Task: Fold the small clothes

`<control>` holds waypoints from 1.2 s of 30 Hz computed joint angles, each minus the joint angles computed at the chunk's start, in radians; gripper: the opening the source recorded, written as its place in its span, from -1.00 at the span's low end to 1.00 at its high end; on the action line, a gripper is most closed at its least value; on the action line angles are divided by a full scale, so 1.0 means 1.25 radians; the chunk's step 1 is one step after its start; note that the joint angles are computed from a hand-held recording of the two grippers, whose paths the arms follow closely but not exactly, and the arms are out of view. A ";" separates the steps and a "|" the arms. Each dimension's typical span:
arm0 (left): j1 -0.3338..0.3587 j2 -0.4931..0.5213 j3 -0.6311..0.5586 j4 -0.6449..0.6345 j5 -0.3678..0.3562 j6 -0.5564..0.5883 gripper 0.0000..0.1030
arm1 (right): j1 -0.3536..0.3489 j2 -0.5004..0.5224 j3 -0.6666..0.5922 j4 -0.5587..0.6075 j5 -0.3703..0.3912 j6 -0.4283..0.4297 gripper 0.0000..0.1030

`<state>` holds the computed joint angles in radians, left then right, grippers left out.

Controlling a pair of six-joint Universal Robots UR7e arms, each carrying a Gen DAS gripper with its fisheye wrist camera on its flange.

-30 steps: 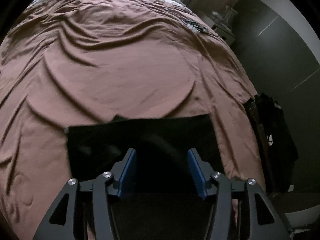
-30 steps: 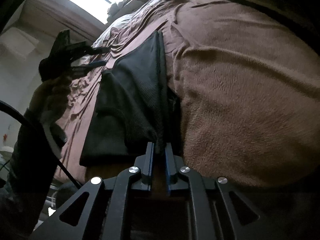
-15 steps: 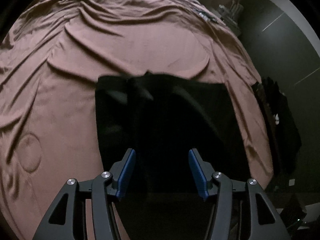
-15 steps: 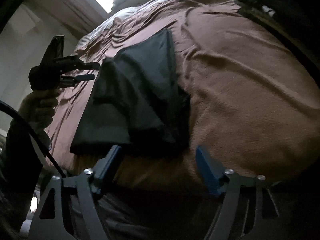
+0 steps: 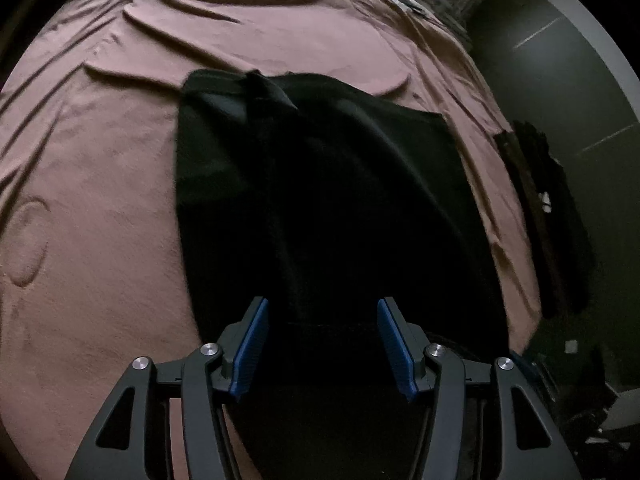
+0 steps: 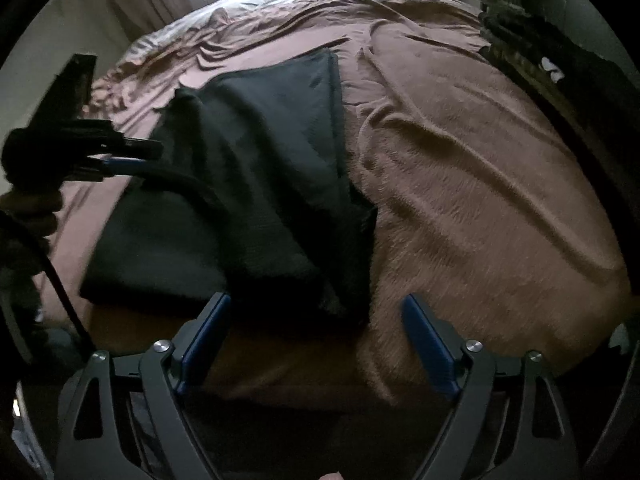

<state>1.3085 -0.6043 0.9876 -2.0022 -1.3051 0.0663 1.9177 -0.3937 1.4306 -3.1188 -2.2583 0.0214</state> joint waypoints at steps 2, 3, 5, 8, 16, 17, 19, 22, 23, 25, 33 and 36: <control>0.002 0.002 -0.007 0.011 -0.020 0.003 -0.26 | 0.006 0.010 -0.020 0.017 -0.026 0.006 0.68; 0.001 0.004 -0.010 0.015 -0.027 0.005 -0.38 | 0.006 0.012 -0.027 0.021 -0.033 0.009 0.68; 0.000 0.012 -0.021 0.022 -0.042 0.007 -0.54 | 0.008 0.012 -0.033 0.021 -0.045 0.019 0.68; -0.005 0.029 -0.050 0.030 -0.057 0.009 -0.65 | 0.004 0.005 -0.029 0.004 -0.043 0.026 0.68; -0.027 0.092 -0.157 0.047 -0.086 0.000 -0.72 | -0.012 -0.014 -0.011 -0.022 -0.036 0.036 0.68; -0.028 0.101 -0.172 0.051 -0.087 -0.001 -0.72 | -0.015 -0.017 -0.006 -0.028 -0.033 0.042 0.68; -0.034 0.129 -0.219 0.065 -0.092 -0.004 -0.72 | -0.020 -0.025 0.002 -0.037 -0.024 0.044 0.68; -0.040 0.172 -0.289 0.091 -0.096 -0.005 -0.72 | -0.026 -0.035 0.015 -0.051 -0.009 0.042 0.68; -0.042 0.189 -0.316 0.101 -0.097 -0.007 -0.72 | -0.028 -0.040 0.021 -0.055 -0.003 0.043 0.68; -0.046 0.218 -0.362 0.114 -0.097 -0.010 -0.71 | -0.030 -0.048 0.034 -0.064 0.014 0.048 0.68; -0.055 0.251 -0.404 0.086 -0.081 0.010 -0.22 | -0.040 -0.068 0.060 -0.098 0.084 0.008 0.68; -0.055 0.223 -0.351 0.056 -0.056 0.029 -0.22 | -0.040 -0.054 0.037 -0.073 0.077 -0.009 0.68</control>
<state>1.2396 -0.3256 0.5487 -1.9321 -1.3751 0.1021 1.8672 -0.4612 1.4767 -3.2098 -2.1626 0.0098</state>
